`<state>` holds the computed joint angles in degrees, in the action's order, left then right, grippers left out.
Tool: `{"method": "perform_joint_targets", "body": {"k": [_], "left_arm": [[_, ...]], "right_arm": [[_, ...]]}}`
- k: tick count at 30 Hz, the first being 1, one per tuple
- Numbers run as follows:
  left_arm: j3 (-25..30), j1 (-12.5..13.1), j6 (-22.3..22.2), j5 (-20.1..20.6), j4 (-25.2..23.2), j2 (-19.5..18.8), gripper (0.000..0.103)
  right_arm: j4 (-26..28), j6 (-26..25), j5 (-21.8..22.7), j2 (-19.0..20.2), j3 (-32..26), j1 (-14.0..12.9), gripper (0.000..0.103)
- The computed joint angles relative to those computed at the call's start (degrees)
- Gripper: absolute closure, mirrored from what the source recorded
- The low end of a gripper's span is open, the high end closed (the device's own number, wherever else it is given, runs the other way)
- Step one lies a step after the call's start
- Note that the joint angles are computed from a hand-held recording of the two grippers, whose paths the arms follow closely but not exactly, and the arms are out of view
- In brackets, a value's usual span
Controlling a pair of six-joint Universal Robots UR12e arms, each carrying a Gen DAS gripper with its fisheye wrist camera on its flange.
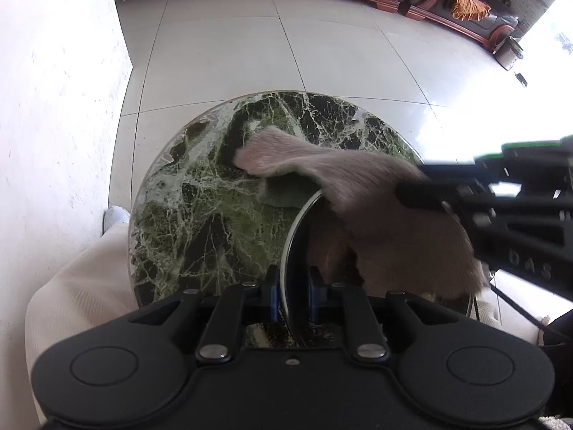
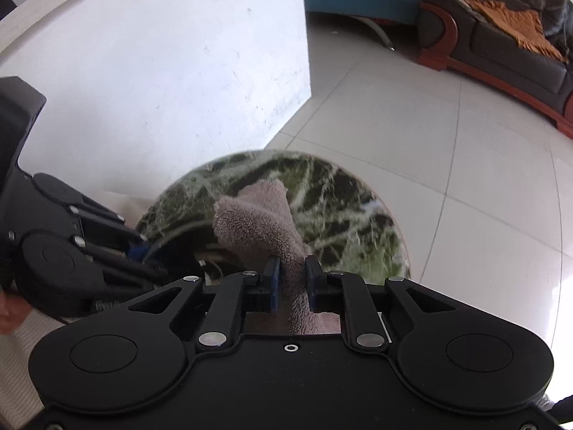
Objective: Clean bowl
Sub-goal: 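Rub the towel down the bowl's outer wall with the right gripper while the left holds the rim, then wipe the towel along the bowl's outer wall with the right gripper while the left holds the rim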
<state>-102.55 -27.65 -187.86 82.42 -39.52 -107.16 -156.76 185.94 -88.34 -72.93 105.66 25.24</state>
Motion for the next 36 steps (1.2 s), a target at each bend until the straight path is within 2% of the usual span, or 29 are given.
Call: {"method": "perform_joint_targets", "body": {"k": [3,7,11,14,18,21,25,29,33,36], "left_arm": [[-0.12,-0.1,-0.89,0.39,0.44,-0.01,0.087],[-0.29,-0.24,-1.41,0.8,1.12,-0.08,0.087],[-0.33,-0.09,-0.97,0.52,0.76,0.13,0.087],[-0.14,-0.14,-0.67,0.74,0.39,0.06,0.086],[-0.15,-0.21,-1.08,1.12,0.57,0.02,0.086],[-0.35,-0.18,-1.45,1.13,1.22,-0.01,0.086],[-0.41,-0.07,-1.23,0.87,1.38,-0.03,0.086],[-0.23,0.05,-1.34,1.13,0.7,-0.12,0.082],[-0.19,-0.15,-0.91,1.68,0.82,-0.15,0.083],[-0.17,-0.33,-0.98,1.78,1.03,-0.16,0.084]], "right_arm": [[-0.18,-1.03,-0.17,0.43,-0.36,0.06,0.088],[1.15,2.56,0.15,-1.36,2.04,-0.47,0.089],[1.97,3.79,0.02,-2.21,3.51,-0.18,0.089],[0.77,1.83,-1.55,-1.33,2.11,0.32,0.089],[-0.06,-0.69,-1.13,0.17,0.01,0.24,0.088],[-0.55,1.66,-0.06,-0.54,1.22,-0.24,0.089],[1.91,5.78,0.58,-2.37,3.74,-0.46,0.088],[2.33,4.49,-0.87,-2.22,3.02,0.31,0.088],[0.5,2.36,-0.65,-0.61,0.74,0.17,0.088],[1.35,2.12,-1.38,-0.56,0.88,0.3,0.088]]}}
